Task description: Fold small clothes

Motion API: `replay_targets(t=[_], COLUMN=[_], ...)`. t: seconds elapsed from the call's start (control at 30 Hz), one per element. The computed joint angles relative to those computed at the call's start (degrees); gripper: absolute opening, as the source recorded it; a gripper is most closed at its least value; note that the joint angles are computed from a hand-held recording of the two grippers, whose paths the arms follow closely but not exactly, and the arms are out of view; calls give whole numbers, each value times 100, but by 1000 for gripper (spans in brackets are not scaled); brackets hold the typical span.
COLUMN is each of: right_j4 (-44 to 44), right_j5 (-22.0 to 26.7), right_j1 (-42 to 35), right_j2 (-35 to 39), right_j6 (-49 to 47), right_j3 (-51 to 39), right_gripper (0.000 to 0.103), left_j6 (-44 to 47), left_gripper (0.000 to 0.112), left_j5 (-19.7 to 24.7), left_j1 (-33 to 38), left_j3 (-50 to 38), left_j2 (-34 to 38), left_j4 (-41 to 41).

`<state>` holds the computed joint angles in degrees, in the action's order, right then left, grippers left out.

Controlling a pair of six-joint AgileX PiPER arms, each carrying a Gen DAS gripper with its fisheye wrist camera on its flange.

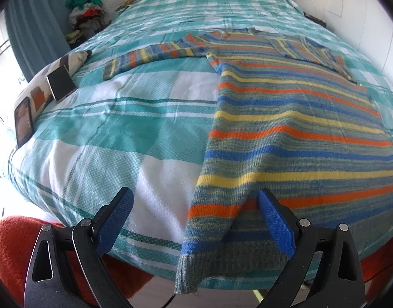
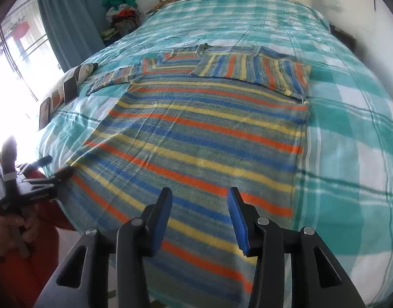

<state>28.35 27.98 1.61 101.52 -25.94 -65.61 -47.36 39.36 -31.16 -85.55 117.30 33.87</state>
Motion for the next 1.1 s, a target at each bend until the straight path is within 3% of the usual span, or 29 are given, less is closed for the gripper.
replay_targets(t=[0.07, 0.13, 0.5, 1.1], right_j4=[126, -369, -1703, -1779], right_j5=[-338, -595, -868, -1252], right_j1=[148, 352, 742, 949], right_j2=[-206, -305, -352, -391], right_j6=[208, 819, 2089, 1990], right_j3=[412, 614, 604, 850], right_gripper=[48, 48, 51, 54], left_j6=[109, 233, 333, 405], left_gripper=[97, 98, 99, 102], left_j5=[48, 8, 2, 78], left_j1=[-7, 52, 150, 199], left_j3=[-44, -43, -43, -117], left_j2=[67, 77, 67, 159], left_j4=[-54, -241, -511, -665])
